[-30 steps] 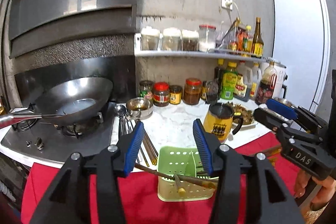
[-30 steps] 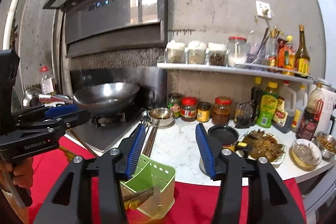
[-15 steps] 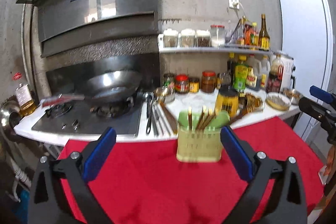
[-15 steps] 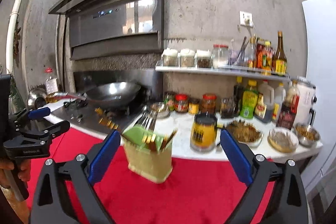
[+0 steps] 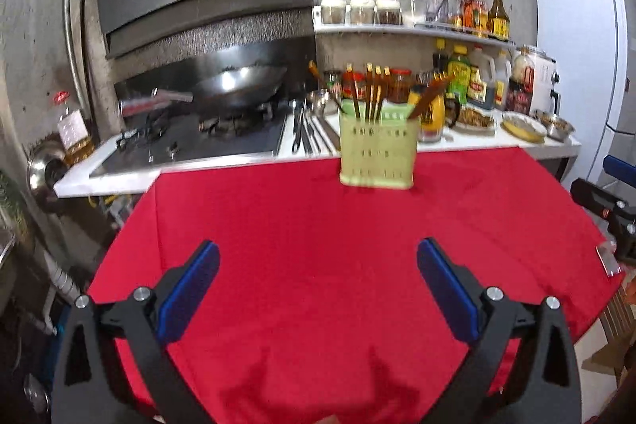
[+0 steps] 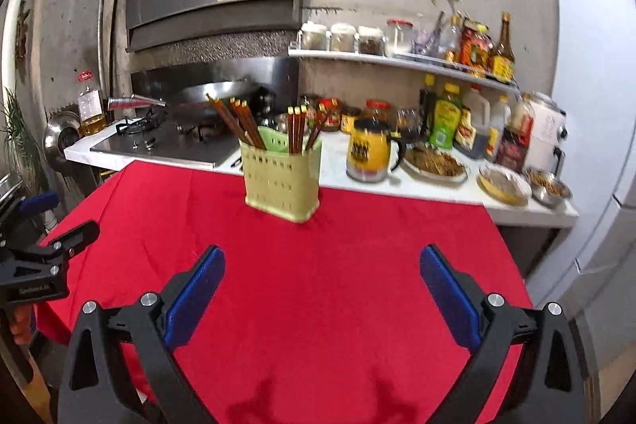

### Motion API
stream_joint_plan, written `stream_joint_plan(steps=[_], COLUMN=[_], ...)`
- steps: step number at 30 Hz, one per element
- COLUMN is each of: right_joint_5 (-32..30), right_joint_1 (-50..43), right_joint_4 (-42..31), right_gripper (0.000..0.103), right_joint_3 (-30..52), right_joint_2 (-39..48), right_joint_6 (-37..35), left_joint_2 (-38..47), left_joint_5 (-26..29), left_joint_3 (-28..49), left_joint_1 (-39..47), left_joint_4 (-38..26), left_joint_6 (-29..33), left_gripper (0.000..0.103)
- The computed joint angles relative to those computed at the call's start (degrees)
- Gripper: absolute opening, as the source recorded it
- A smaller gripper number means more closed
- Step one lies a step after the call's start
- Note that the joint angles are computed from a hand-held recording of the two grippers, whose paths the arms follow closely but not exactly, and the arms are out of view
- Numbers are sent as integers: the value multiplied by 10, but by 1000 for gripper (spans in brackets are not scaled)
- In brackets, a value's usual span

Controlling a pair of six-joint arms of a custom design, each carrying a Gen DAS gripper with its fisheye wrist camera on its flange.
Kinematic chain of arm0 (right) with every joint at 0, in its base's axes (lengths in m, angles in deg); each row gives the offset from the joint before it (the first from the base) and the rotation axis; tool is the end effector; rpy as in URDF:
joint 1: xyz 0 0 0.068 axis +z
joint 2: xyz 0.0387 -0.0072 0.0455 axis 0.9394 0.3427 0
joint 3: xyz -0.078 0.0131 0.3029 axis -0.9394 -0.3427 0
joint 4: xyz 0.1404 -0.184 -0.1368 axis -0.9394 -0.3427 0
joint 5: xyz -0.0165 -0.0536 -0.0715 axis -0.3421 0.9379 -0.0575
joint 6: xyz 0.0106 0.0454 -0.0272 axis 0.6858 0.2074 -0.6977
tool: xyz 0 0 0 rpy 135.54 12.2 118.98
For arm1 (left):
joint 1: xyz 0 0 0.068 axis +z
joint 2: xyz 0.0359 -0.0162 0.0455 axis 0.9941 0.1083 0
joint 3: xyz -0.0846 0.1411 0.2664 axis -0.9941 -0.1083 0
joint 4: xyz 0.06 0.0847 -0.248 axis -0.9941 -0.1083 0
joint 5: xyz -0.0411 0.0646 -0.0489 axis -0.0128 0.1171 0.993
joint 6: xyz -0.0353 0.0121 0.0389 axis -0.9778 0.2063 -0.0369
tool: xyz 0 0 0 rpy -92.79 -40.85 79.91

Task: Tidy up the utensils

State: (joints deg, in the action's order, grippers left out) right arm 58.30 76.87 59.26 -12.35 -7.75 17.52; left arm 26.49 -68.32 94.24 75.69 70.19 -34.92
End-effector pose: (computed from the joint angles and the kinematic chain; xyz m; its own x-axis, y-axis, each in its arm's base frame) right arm 0.2411 0.0215 0.1966 -0.5190 0.0222 -0.8545 0.1119 0.9928 -0.0421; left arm 0.2913 -0.0435 0.1895 -0.5413 0.2132 -0.8133 0.2645 0.9614 0.0760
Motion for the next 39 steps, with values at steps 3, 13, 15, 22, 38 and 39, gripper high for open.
stream_joint_plan(steps=[3, 13, 15, 22, 38, 39], right_joint_5=[26, 84, 87, 84, 76, 76], right_joint_1=[15, 41, 40, 32, 19, 19], right_joint_4=[-23, -87, -90, -90, -87, -85], right_gripper=[97, 97, 97, 97, 97, 97], right_joint_3=[-32, -86, -86, -89, -83, -85], right_joint_2=[-41, -144, -147, -154, -142, -141], right_joint_6=[23, 57, 59, 56, 55, 55], left_joint_2=[-18, -86, -91, -97, -88, -86], left_joint_5=[2, -3, -1, -3, -1, -1], left_joint_3=[-30, -77, -76, -76, -69, -69], left_joint_1=[7, 6, 5, 2, -1, 0], left_joint_4=[-12, -29, -32, -37, -39, -38], left_joint_6=[-5, 2, 3, 1, 0, 0], left_gripper=[97, 97, 97, 97, 97, 97])
